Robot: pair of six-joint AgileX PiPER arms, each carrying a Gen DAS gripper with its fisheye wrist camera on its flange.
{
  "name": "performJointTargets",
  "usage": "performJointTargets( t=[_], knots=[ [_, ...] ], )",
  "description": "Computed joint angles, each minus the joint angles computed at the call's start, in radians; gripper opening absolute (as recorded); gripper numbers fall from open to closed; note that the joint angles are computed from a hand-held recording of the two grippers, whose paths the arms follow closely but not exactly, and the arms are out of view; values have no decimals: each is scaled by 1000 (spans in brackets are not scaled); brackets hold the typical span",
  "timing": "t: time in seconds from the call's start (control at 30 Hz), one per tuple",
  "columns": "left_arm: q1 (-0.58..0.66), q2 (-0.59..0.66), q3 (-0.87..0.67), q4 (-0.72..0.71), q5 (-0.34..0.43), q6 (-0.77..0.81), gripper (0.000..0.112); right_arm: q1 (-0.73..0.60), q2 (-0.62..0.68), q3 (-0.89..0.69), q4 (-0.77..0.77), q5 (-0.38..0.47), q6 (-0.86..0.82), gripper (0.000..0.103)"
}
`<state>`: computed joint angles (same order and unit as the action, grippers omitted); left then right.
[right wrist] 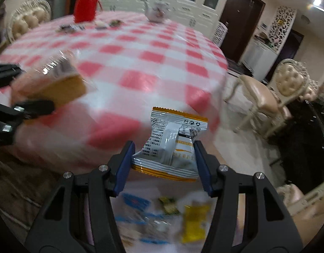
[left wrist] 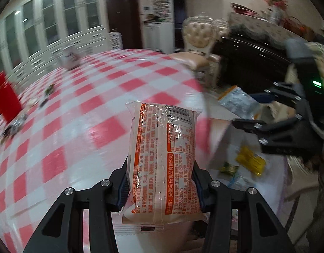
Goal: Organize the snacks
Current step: 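Carry both held snacks off the table toward the box, then open both grippers to drop the snacks into the box, then move both open grippers back over the table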
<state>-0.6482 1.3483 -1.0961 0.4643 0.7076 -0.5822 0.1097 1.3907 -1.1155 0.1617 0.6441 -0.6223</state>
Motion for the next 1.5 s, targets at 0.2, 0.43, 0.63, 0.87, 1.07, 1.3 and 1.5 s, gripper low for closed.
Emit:
performJointTargets(
  t=[0.2,0.43,0.63,0.87,1.07,1.3,1.5],
  knots=[
    [-104,49,-31,-93,-41,128,50,-96,2,12,-64,10,-58,61],
    [-120,141,-88,-333,-58,383,50,-151,6,43,-143,35,-148,61],
    [-124,188,-107,-585,-40,650,56,-147,11,80,-324,76,-100,69],
    [-12,61,-21,-615,-152,610,72,-228,-16,-3,-69,40,-202,74],
    [147,-75,30,-476,-188,482,79,-167,-12,-64,150,-41,-110,81],
    [530,-141,55,-563,-131,532,85,67,134,-228,290,5,-16,82],
    [904,-32,-1,-697,-62,664,85,291,411,-542,272,77,113,82]
  ],
)
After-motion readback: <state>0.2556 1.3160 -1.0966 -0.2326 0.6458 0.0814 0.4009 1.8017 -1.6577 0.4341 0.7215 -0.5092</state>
